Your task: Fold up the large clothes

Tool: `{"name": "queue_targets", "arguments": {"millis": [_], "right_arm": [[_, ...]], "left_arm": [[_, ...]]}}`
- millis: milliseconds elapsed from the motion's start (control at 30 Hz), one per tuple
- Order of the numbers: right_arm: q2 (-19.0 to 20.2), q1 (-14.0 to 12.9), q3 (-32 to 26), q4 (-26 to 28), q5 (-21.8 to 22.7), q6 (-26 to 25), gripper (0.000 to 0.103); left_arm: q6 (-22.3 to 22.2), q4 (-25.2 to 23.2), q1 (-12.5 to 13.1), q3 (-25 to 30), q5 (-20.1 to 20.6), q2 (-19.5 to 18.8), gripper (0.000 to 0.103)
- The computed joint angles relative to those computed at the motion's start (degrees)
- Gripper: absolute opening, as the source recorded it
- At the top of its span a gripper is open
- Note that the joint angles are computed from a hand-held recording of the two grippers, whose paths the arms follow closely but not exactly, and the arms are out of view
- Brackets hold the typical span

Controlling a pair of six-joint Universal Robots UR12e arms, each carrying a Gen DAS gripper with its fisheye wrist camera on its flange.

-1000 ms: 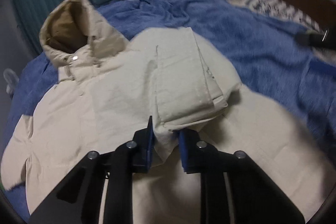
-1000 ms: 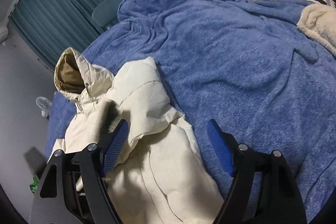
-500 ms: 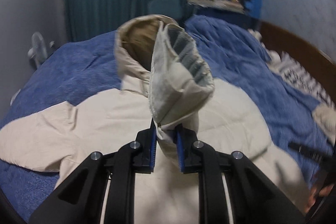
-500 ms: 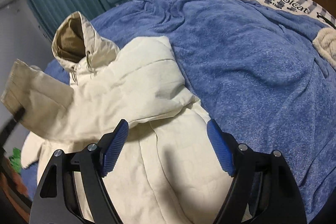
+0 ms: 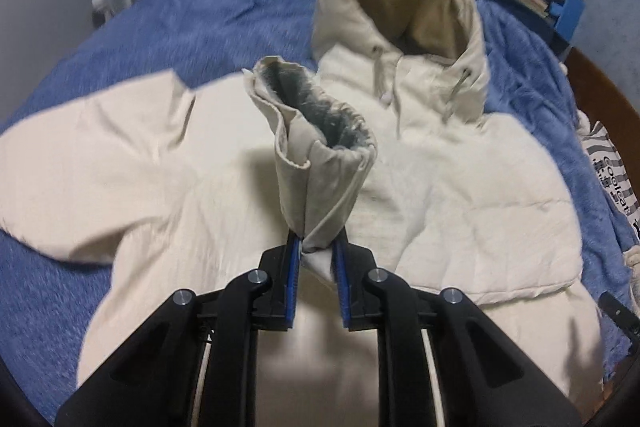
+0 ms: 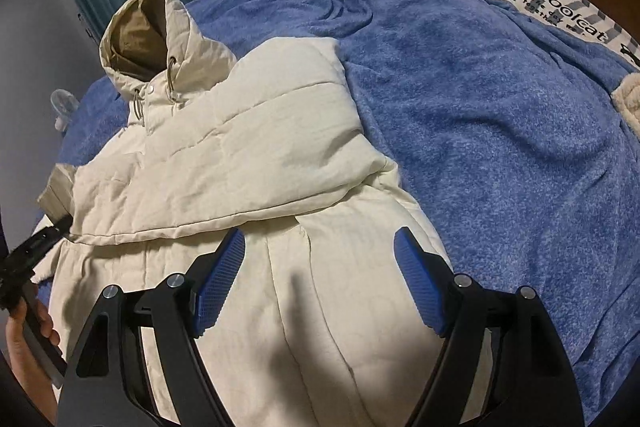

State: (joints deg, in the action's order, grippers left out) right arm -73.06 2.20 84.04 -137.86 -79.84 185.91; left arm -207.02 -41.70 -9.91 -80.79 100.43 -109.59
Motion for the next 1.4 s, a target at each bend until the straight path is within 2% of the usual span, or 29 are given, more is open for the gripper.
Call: {"name": "queue_targets", "arguments": {"millis": [133, 333, 400, 433, 533, 567, 600, 633, 700, 733, 833, 900, 967, 1133, 1333, 1400], "right_arm": [[0.4, 0.3, -0.3, 1.2, -0.4, -1.0, 0.074], [0.6, 1.1, -0.5, 2.2, -0.9, -3.7, 0.074], [0.6, 1.4, -0.5, 2.3, -1.2, -4.8, 0.074], [0.6, 1.5, -0.5, 2.4, -1.3, -5.1, 0.074], [0.7, 1.6, -0.5, 2.5, -1.1, -5.3, 0.074], [0.7, 1.6, -0.5, 2.5, -1.1, -5.3, 0.074], [0.6, 1.7, -0.5, 2.4, -1.2, -5.3, 0.074], [0.6, 1.8, -0.4, 2.3, -1.2, -5.4, 0.074], [0.6, 1.9, -0.4, 2.0, -1.3, -5.7, 0.074], [0.7, 2.0, -0.5, 2.1, -1.4, -5.9, 0.074], [0.9, 2.1, -0.7, 2.9, -1.3, -6.4, 0.077], [0.9, 2.2, -0.8, 3.2, -1.4, -6.7, 0.077], [0.9, 2.2, -0.8, 3.2, -1.5, -6.8, 0.077], [0.9, 2.2, -0.8, 3.3, -1.3, -6.8, 0.079], [1.0, 2.4, -0.9, 3.1, -1.3, -7.2, 0.082], [0.9, 2.5, -0.8, 2.7, -1.0, -7.5, 0.088]], "left_arm": [[-0.4, -2.6, 0.4, -0.1, -1.0, -0.2, 0.015], [-1.0, -5.0, 0.8, -0.6, -2.0, 0.1, 0.028], [-1.9, -7.1, 0.1, 0.0, 3.0, 0.1, 0.06], [-2.2, -6.9, -0.1, -0.1, 4.7, 0.2, 0.062], [-3.0, -6.8, -0.3, 0.0, 9.1, 0.5, 0.062], [-3.5, -6.4, -0.7, 0.2, 12.0, 0.5, 0.062], [-3.5, -5.2, -1.2, 0.1, 15.1, 0.5, 0.063], [-2.8, -3.8, -1.5, 0.0, 16.2, 0.5, 0.064], [0.0, -1.4, -1.8, 0.1, 15.7, 0.3, 0.071], [2.0, -2.1, -1.9, 0.7, 14.6, -0.1, 0.071], [5.6, -5.9, -2.3, 2.3, 13.6, -1.4, 0.071], [6.2, -9.0, -2.3, 3.1, 13.2, -2.2, 0.072], [5.3, -10.9, -1.8, 3.1, 11.5, -2.3, 0.072], [1.2, -8.9, -0.3, 0.6, 6.8, -1.0, 0.077], [-0.4, -8.4, -0.6, 0.2, 7.6, 0.0, 0.077], [-0.4, -7.7, -0.7, 0.1, 7.8, 0.5, 0.077]]}}
